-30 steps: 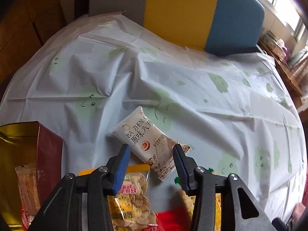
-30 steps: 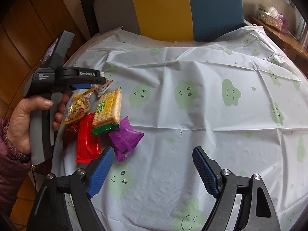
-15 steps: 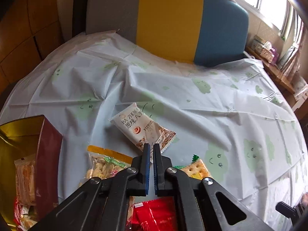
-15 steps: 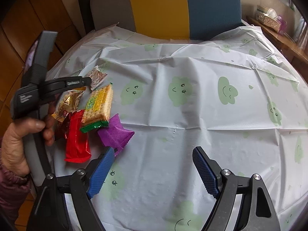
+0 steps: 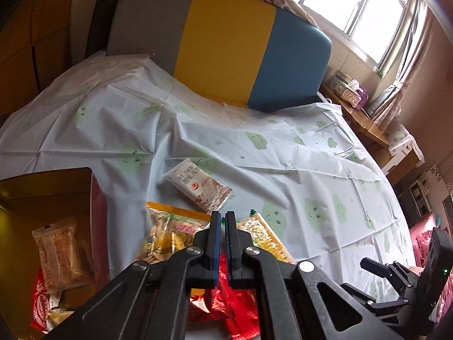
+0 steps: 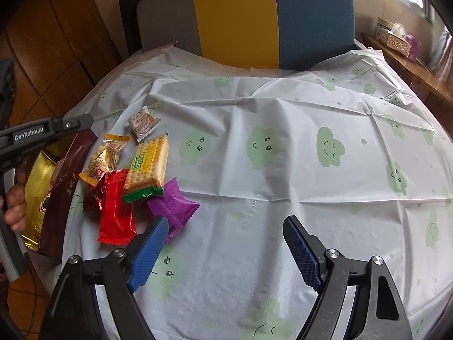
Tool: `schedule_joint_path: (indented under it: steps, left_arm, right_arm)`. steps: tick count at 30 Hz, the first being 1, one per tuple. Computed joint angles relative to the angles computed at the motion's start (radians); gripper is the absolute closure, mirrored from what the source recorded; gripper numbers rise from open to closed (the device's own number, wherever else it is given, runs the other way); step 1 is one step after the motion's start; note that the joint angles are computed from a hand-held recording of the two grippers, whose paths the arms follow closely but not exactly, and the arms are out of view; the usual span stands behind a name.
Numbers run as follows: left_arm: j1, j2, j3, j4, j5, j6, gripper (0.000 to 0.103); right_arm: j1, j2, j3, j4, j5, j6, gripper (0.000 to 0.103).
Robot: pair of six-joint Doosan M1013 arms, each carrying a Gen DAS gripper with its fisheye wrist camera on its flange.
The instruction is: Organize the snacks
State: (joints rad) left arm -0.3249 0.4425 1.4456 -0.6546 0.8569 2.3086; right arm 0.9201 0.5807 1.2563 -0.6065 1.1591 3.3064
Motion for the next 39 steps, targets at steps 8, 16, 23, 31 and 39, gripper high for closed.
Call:
schedule_joint_path:
  steps: [8,16,23,31,39]
  left_arm:
    - [0.008,0.116,-0.16,0.073,0.228,-0.257,0.07]
    - [-0.018,0.203,-0.261,0.138,0.281,-0.44,0.042]
    - [-0.051,0.228,-0.294,0.206,0.25,-0.496,0.037]
    - [-0.083,0.241,-0.308,0.311,0.225,-0.56,0.039]
    - [-0.099,0.233,-0.293,0.391,0.176,-0.609,0.053]
  right_arm:
    - [0.005,-0.009,0.004,-0.025,-0.006,0.029,0.019]
    - [0.005,-0.011,0.003,-0.025,-0.044,0.016,0.019]
    - [0.003,-0.021,0.018,-0.02,-0.074,0.027,0.019]
    - [0.004,-0.022,0.017,-0.026,-0.078,0.029,0.019]
    - [0.004,-0.019,0.013,-0.022,-0.075,0.018,0.019]
